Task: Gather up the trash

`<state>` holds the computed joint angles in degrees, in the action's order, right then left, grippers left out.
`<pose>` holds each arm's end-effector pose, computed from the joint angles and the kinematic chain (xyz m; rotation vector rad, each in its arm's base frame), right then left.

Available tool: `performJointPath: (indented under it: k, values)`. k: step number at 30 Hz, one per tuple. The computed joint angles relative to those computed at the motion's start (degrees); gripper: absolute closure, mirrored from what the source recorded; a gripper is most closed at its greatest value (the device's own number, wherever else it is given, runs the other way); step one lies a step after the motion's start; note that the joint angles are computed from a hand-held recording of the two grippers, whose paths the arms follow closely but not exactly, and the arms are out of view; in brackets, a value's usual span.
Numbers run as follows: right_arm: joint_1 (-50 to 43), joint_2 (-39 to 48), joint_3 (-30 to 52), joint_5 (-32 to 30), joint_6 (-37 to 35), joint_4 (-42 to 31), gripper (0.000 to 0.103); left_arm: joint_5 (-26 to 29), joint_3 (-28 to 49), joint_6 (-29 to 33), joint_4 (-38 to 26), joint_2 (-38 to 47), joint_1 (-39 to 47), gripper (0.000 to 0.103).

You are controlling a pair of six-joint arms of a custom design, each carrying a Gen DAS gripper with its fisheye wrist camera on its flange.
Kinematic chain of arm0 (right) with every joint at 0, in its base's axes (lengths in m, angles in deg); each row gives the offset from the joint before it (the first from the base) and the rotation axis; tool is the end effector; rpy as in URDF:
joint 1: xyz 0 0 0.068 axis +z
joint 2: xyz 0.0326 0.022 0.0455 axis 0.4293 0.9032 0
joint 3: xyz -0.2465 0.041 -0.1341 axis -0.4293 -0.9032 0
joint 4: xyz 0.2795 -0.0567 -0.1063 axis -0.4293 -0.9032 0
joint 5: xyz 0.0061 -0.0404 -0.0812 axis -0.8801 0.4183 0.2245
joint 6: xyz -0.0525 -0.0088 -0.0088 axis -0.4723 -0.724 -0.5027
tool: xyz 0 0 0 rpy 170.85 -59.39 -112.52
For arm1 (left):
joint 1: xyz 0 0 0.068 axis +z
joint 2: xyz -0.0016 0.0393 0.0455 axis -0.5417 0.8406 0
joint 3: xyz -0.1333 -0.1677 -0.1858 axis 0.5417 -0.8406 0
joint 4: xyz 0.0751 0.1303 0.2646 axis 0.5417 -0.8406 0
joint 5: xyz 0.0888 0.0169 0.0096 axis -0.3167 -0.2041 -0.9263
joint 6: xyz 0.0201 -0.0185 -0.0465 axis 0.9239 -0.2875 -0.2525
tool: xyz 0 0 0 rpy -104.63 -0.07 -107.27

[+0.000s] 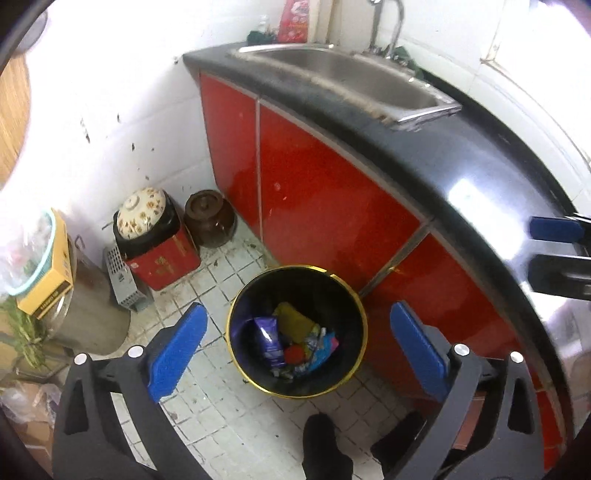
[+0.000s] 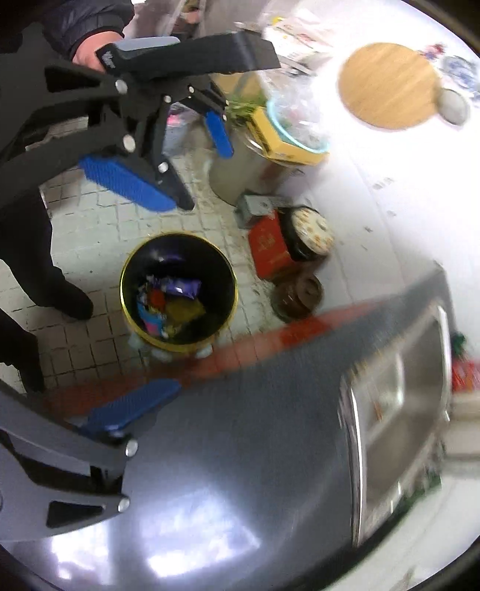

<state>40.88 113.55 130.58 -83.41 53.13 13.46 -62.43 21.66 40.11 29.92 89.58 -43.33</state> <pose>0.3053 0.0997 0.2653 -1.0838 2.5239 0.5489 0.1807 -0.0244 0.1965 -0.5891 2.4995 0.0487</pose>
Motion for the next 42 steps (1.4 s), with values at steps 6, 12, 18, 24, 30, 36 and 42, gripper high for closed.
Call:
performJointPath:
  k: [6, 12, 18, 24, 30, 36, 42]
  values:
    - [-23.8, -5.2, 8.5, -2.1, -7.1, -9.6, 0.007, -4.3, 17.7, -7.3, -4.6, 14.1, -11.8, 0.007]
    - [-48.9, 0.0, 19.8, -4.3, -10.0, -12.1, 0.007, -2.5, 38.2, -5.4, -1.8, 32.3, -21.7, 0.007]
    - [-65.2, 6.8, 29.8, -1.6, -6.2, -9.4, 0.007, -3.1, 67.2, 3.7, -8.0, 54.2, -30.9, 0.007]
    - [-71.9, 12.0, 34.9, -0.3, -3.4, -9.4, 0.007, 0.3, 88.0, 5.4, -15.1, 68.4, -35.6, 0.007]
    - [-74.9, 16.1, 38.0, -1.2, -3.7, -10.4, 0.007, 0.0, 96.1, 6.4, -18.6, 73.9, -38.6, 0.007]
    - [-75.7, 17.5, 39.4, -1.8, -4.5, -11.1, 0.007, 0.1, 98.9, 6.5, -20.3, 75.9, -38.9, 0.007]
    - [-75.9, 18.7, 40.8, -2.5, -5.0, -11.9, 0.007, -0.8, 101.0, 6.8, -21.6, 77.1, -39.3, 0.007]
